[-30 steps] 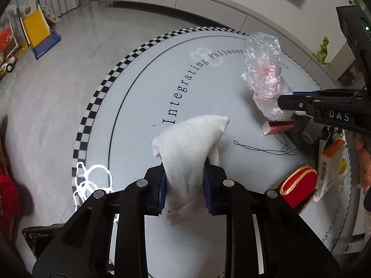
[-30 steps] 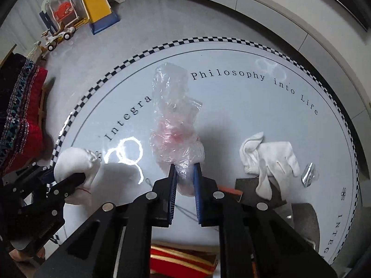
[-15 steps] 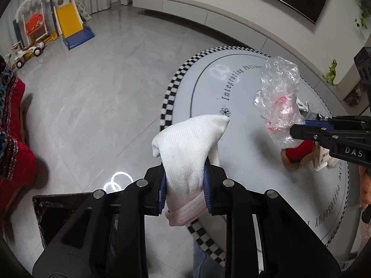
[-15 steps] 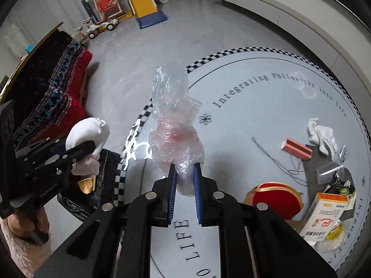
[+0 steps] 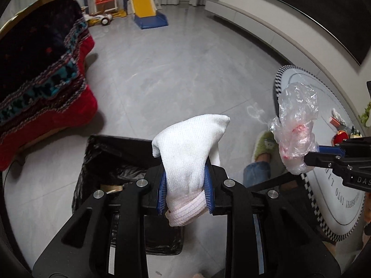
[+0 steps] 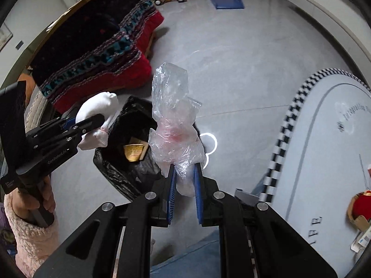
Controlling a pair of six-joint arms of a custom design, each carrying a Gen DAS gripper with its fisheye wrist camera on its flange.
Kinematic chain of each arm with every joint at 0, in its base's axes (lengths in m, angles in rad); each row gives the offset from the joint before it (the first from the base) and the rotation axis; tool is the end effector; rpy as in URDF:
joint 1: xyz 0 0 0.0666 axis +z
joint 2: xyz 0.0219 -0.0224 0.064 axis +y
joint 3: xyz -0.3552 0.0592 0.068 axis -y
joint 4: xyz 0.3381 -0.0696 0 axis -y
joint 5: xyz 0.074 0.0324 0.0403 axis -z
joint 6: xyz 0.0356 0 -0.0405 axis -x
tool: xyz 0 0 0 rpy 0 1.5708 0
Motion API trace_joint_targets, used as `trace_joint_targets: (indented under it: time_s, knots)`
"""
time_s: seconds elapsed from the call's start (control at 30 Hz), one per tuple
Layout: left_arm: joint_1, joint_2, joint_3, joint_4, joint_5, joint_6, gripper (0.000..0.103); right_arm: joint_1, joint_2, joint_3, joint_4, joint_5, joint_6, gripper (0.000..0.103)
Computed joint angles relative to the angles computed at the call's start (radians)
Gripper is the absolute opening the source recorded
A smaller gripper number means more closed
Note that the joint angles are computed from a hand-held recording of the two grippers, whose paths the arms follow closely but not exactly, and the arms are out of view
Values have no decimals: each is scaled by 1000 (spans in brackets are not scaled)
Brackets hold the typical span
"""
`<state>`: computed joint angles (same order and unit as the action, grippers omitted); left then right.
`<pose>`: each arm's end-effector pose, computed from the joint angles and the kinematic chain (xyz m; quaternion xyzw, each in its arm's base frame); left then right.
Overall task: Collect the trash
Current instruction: 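Carry glove and plastic bag to the black bin and open both tools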
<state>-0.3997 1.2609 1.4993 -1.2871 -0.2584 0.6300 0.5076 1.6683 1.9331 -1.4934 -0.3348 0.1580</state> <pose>0.3357 -0.1324 0.4754 -0.1431 0.9479 -0.0177 0.2841 0.4196 0.2463 0.4645 -0.3442 0.9090 0.1909 0.1368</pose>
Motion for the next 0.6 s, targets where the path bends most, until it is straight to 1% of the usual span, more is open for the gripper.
trace_joint_targets:
  time_s: [0.1,0.27,0.33,0.37,0.4,0.43,0.47,0.5,0.53,0.6]
  knots:
    - [36,-70,-80,-19,-16,29,26,79,14,-5,10,-9,-25,16]
    - [127,-189,-209,-27,-6,31,26,176,52,0,22,-16,-61,17]
    - [166,-231,-256,-27,4,32,26,213,77,11,32,-23,-88,18]
    - [186,-248,-277,-25,14,39,32,227,88,16,42,-29,-103,22]
    - [207,-261,-294,-27,23,49,42,242,99,22,53,-34,-118,39]
    - [224,-270,-308,-33,17,61,79,257,110,28,63,-20,-140,51]
    - [234,-280,-319,-45,-7,81,97,266,111,24,83,-4,-165,65]
    - [248,-292,-329,-45,-28,86,97,267,111,18,90,-4,-171,64]
    - [255,-302,-334,-53,-34,92,97,271,120,28,76,-16,-163,65]
    - [269,-318,-340,-66,-33,98,97,270,112,16,76,-11,-149,65]
